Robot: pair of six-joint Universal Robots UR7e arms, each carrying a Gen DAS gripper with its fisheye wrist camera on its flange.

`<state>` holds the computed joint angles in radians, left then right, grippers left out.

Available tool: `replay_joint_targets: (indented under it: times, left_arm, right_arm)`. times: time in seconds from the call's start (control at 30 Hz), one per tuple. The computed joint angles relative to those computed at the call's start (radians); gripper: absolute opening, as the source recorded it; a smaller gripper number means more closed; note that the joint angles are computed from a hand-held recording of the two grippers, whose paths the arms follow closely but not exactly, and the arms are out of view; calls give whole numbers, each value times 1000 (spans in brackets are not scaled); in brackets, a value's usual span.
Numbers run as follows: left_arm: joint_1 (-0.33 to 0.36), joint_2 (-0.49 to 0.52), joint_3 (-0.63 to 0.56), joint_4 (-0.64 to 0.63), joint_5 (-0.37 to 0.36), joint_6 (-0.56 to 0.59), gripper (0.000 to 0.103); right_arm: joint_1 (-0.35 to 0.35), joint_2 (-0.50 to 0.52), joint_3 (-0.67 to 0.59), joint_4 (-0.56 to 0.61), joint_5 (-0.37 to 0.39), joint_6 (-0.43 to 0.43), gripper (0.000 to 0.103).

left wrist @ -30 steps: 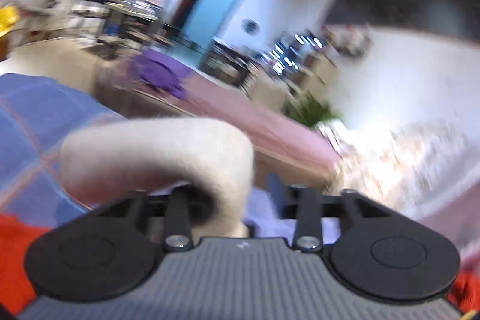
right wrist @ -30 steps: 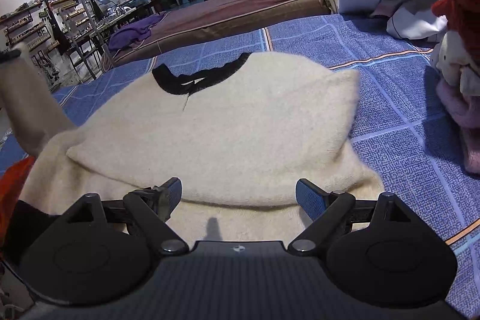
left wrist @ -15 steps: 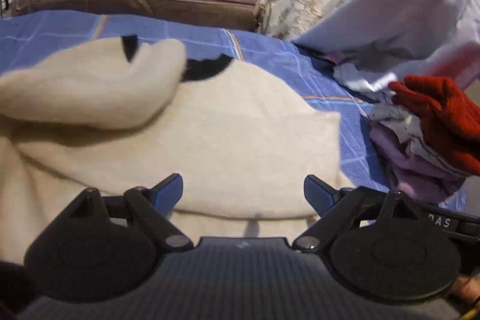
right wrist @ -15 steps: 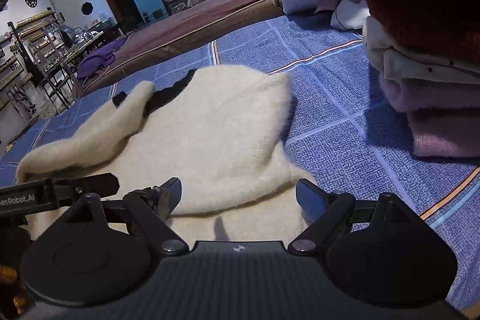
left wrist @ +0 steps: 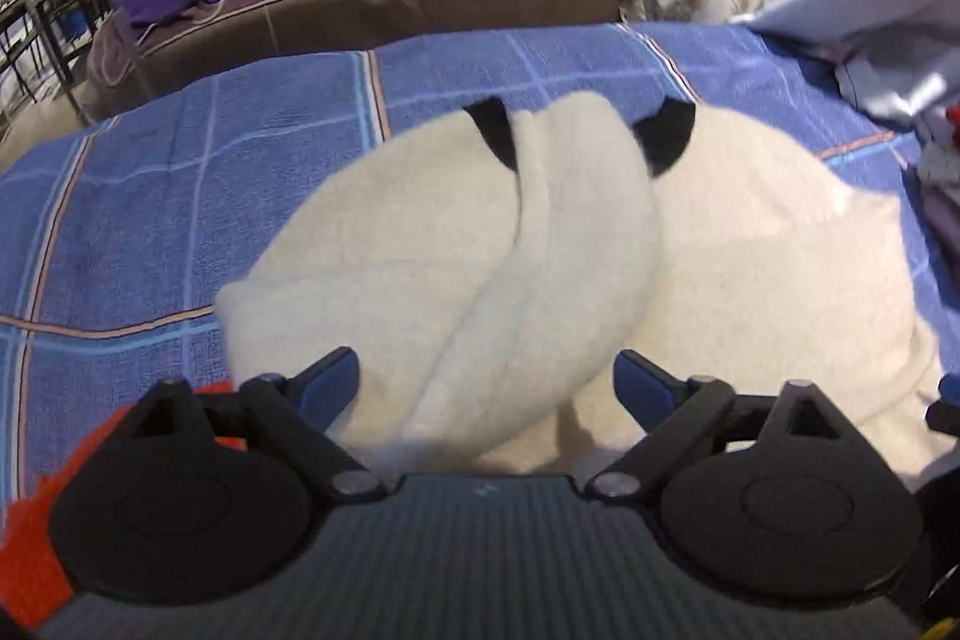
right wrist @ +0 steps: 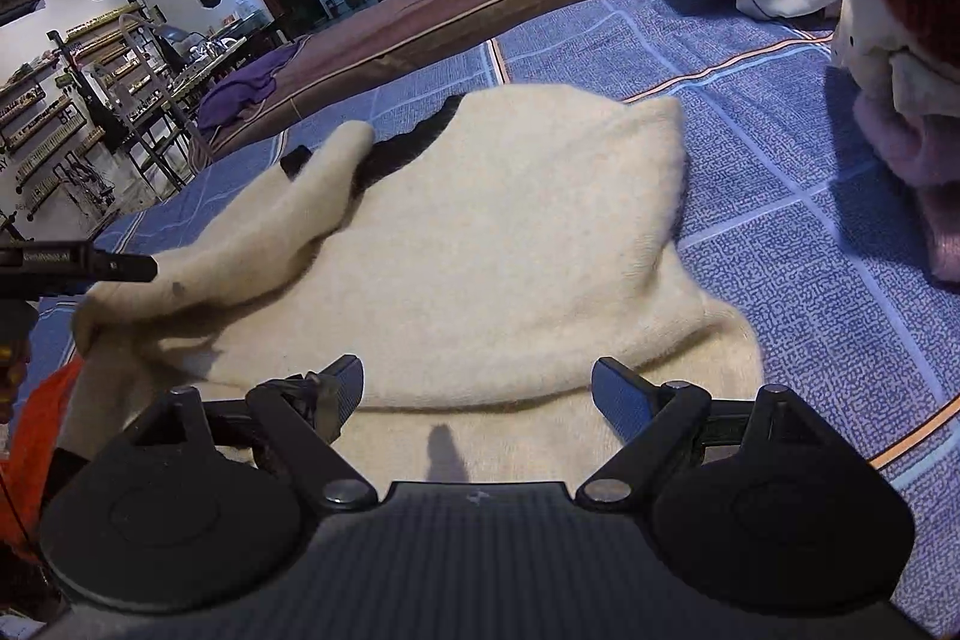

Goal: Fold small clothes

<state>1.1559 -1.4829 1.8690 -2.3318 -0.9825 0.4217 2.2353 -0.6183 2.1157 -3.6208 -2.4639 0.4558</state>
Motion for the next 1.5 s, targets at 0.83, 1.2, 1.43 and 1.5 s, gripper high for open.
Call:
replay_joint_targets:
  times: [0.83,1.2,1.43,1.5]
  left_arm:
    - [-34,-44,195,49,-243,13,64]
    - [-22,-76,218,35,-257,-4,84]
    - [-16,-71,205,51,-247,-11,86]
    - [-13,-69,206,45,-245,-15,86]
  right_arm:
    - [5,-25,-1,47,-13,5,103]
    - [-86,134,-441,194,180,-455,103]
    - [-151,295,-745,490,32,-400,103]
    - [-158,310,-767,527,-21,-370,75]
